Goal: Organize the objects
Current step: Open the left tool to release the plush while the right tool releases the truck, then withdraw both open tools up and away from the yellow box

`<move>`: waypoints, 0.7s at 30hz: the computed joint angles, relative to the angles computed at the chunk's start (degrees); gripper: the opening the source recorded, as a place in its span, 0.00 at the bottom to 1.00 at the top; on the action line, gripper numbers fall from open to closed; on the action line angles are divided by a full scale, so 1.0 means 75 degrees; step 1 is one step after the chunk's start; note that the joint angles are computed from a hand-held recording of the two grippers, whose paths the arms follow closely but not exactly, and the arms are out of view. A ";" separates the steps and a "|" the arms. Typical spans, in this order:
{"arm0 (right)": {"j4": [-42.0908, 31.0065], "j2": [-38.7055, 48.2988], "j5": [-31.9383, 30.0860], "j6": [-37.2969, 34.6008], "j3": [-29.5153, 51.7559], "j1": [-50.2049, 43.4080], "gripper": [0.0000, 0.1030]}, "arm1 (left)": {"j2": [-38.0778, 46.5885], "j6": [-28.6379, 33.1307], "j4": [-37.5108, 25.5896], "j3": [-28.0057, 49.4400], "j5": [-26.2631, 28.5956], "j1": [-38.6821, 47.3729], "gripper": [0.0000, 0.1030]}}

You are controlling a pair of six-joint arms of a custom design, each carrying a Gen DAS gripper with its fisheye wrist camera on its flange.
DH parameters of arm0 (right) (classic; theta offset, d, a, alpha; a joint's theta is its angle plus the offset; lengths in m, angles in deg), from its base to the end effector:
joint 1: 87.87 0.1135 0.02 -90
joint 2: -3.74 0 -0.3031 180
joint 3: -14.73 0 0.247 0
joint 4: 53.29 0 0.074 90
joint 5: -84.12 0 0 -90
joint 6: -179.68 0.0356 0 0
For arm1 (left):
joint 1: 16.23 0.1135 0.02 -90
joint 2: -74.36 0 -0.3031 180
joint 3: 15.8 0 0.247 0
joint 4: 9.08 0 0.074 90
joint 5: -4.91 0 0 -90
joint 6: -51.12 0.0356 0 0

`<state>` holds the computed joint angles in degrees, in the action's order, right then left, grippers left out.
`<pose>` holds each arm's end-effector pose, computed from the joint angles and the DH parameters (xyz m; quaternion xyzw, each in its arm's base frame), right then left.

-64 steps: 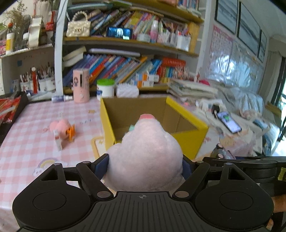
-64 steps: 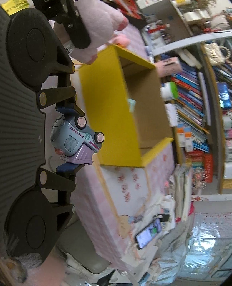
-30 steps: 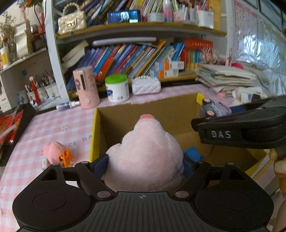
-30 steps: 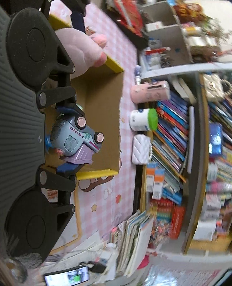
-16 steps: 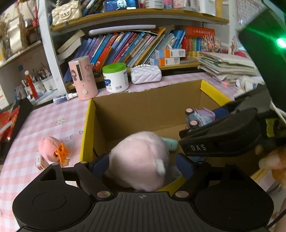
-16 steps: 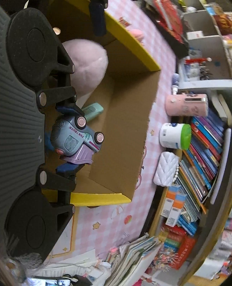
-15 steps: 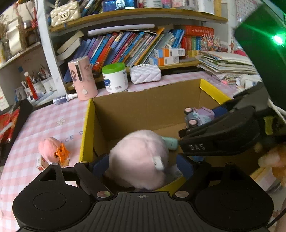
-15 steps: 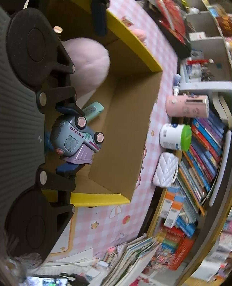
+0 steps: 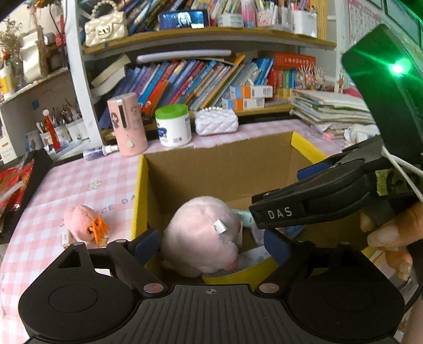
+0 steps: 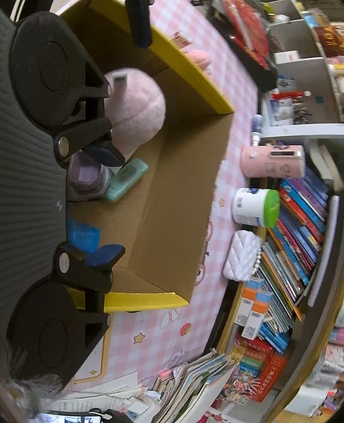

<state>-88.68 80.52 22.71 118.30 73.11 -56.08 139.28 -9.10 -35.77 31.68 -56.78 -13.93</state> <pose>0.2191 0.1158 0.2457 0.0512 0.9228 -0.0513 0.3783 0.2033 -0.0087 0.2406 0.3047 0.8448 -0.1120 0.4254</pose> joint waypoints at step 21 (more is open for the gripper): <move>-0.5493 0.0120 0.3959 0.7718 0.1026 0.4264 0.72 | -0.0950 0.2029 -0.2232 0.0269 0.2738 0.3724 0.95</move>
